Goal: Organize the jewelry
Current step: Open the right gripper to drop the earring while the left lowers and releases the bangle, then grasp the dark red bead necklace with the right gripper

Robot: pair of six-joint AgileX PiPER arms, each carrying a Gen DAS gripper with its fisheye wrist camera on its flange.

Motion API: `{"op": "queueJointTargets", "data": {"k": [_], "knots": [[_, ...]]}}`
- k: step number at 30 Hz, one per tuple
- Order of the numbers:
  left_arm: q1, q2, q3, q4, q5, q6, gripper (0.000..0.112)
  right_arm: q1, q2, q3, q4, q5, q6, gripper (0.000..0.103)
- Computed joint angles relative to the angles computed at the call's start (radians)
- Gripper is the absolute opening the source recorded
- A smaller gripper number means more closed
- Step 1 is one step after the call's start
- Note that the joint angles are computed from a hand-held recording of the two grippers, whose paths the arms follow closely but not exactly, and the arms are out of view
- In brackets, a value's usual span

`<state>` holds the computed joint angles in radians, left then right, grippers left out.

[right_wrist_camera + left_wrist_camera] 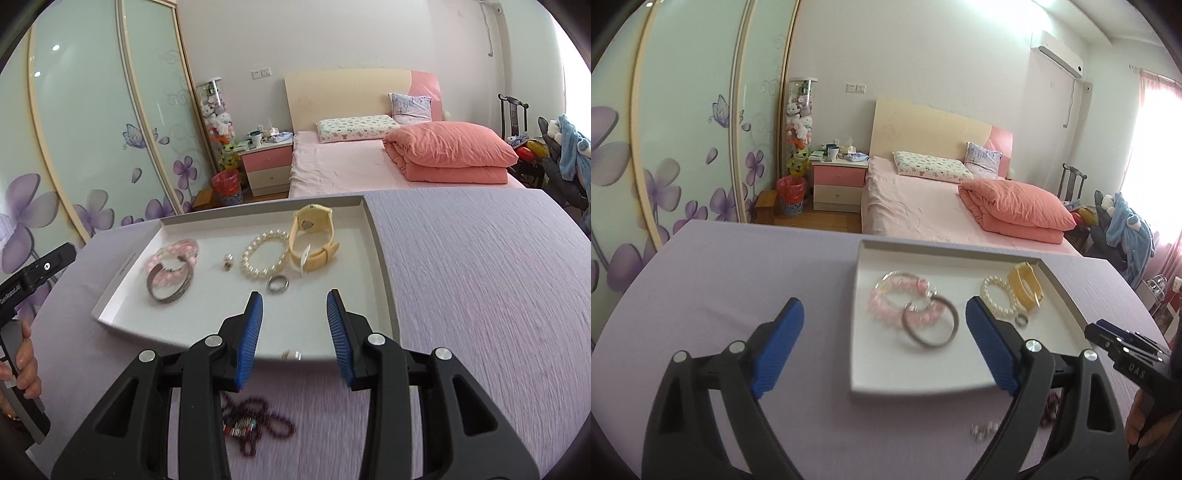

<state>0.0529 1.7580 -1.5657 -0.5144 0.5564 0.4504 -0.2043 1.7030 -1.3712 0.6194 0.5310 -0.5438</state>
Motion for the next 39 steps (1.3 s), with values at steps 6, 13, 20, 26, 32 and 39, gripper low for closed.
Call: {"op": "queueJointTargets", "data": {"k": [6,13,20,26,32,39], "knots": [[0.067,-0.139,0.209,-0.109,-0.005,0.158,0.092,0.002,-0.077,0.110,0.016,-0.005,-0.029,0.040],[0.121,-0.219,0.352,-0.199,0.007,0.297,0.095,0.012,-0.133,0.208,-0.005,-0.008,-0.016,0.059],[0.151,-0.256,0.417,-0.218,-0.004,0.332,0.095,0.021,-0.165,0.256,-0.023,-0.017,-0.003,0.066],[0.161,-0.265,0.439,-0.218,-0.001,0.342,0.096,0.031,-0.162,0.257,-0.048,-0.005,0.015,0.066],[0.163,-0.260,0.443,-0.220,-0.003,0.347,0.096,0.063,-0.135,0.239,-0.140,0.014,0.083,0.067],[0.169,-0.253,0.440,-0.215,0.001,0.340,0.096,0.109,-0.101,0.203,-0.263,0.031,0.190,0.067]]}}
